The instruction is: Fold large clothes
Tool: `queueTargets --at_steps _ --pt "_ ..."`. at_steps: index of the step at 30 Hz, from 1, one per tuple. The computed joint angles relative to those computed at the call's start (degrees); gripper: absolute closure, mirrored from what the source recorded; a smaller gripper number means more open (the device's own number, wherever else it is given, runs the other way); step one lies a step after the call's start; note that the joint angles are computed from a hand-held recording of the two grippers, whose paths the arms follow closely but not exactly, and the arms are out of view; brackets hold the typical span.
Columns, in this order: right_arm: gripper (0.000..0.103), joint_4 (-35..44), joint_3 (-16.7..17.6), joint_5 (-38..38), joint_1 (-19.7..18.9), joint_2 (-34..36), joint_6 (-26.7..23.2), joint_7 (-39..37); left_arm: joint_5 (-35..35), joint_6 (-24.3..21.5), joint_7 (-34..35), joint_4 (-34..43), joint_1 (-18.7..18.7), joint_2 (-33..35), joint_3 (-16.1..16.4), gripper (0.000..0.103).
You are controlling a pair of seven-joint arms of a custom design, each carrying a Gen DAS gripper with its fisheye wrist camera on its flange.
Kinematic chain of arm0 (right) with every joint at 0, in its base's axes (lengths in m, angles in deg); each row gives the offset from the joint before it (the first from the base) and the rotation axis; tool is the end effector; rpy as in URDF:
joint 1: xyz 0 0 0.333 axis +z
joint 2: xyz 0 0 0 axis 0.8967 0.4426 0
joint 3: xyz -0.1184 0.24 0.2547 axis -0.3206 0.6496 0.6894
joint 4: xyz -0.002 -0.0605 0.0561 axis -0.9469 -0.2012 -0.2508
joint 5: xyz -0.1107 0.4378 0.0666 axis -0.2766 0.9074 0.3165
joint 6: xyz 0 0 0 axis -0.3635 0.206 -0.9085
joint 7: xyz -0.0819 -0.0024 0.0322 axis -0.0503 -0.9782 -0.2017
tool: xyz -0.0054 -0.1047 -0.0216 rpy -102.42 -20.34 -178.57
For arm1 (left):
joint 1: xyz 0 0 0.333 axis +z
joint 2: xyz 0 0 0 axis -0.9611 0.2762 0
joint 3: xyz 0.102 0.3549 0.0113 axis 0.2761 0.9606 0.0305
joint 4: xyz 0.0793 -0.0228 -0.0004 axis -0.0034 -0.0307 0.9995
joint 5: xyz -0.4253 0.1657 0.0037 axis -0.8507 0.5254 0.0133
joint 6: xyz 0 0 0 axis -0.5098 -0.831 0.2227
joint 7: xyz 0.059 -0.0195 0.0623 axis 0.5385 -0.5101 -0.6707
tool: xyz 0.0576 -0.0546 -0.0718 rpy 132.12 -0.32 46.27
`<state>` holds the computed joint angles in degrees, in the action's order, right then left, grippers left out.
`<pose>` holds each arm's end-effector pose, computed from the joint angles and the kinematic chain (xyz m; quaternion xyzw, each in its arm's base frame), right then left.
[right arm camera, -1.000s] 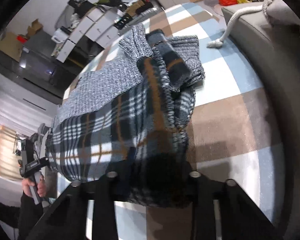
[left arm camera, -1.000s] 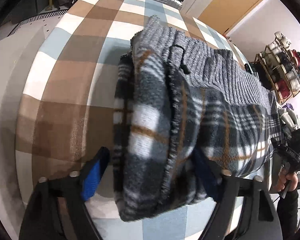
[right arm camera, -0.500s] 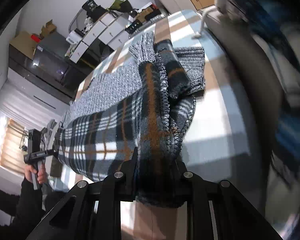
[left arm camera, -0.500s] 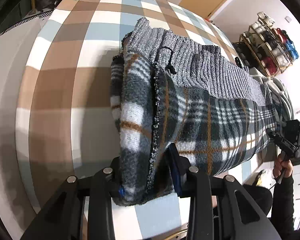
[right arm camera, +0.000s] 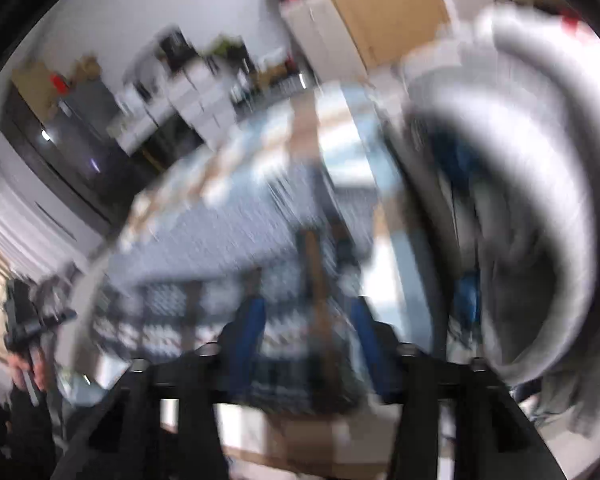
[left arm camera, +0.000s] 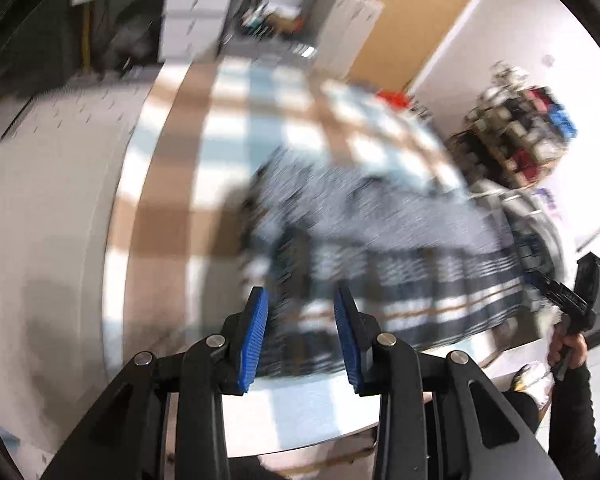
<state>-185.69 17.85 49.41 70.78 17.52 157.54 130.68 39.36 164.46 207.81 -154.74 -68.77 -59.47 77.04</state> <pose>0.4242 0.0466 0.4596 -0.4646 0.7888 -0.1695 0.3649 0.8063 -0.0949 0.4806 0.4349 -0.8314 0.3424 0.0481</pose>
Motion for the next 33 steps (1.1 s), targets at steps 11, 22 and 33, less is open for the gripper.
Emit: queueTargets --at_steps 11,22,33 --pt "0.015 21.1 14.1 -15.9 -4.5 20.1 -10.0 9.7 8.5 0.5 -3.7 0.9 -9.1 4.8 -0.1 0.04" --pt "0.015 20.9 9.7 -29.3 -1.5 25.4 -13.6 14.5 3.5 -2.8 0.7 5.2 -4.0 10.1 -2.4 0.084" --pt "0.001 20.9 8.9 -55.6 -2.5 20.0 -11.3 44.1 -5.0 16.7 15.9 -14.8 -4.2 -4.2 -6.4 0.018"
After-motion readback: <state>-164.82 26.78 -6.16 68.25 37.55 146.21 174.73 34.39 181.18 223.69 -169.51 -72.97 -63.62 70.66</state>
